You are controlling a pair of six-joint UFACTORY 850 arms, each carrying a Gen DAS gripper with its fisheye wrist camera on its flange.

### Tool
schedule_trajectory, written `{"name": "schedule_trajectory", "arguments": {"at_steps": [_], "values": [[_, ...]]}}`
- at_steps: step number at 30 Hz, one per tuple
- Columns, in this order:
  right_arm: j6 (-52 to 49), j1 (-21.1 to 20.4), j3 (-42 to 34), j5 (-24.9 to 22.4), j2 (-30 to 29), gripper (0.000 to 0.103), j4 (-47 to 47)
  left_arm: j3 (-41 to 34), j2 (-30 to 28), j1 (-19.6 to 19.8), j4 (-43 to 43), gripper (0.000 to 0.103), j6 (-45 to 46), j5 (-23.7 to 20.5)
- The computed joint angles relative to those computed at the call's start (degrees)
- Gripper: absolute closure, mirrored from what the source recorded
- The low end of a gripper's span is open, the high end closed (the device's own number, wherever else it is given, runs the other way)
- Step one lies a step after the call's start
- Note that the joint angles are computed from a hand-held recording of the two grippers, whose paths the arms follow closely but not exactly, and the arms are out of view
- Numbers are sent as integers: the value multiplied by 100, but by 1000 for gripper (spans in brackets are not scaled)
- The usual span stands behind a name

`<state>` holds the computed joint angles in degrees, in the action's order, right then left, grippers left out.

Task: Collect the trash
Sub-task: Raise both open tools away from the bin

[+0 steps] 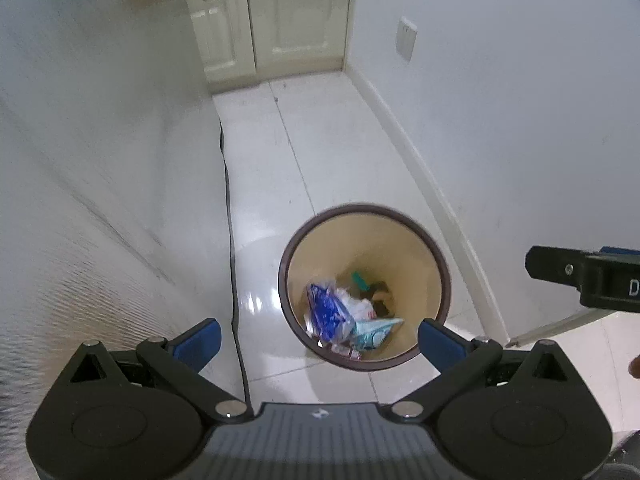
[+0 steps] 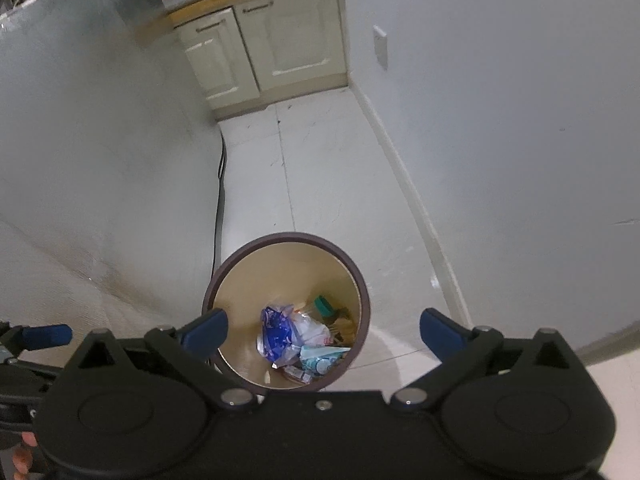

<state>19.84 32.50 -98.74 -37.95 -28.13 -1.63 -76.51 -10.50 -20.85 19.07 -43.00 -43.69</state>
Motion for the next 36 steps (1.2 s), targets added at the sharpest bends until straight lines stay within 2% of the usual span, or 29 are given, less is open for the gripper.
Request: {"name": "schedule_trajectory", "arguments": {"at_steps": [9,19,36], "values": [[576,60,241,40,684,0,-585,-71,533,-310,620,0,-547,-221],[698,187,282,-2,1249,0,-945,-135,1047,-655,1131,0,-995,-519],[1014,590,143,-345,1957,0,-1429,-375,1903,-1280,1959,0,-1737,-1690]]}}
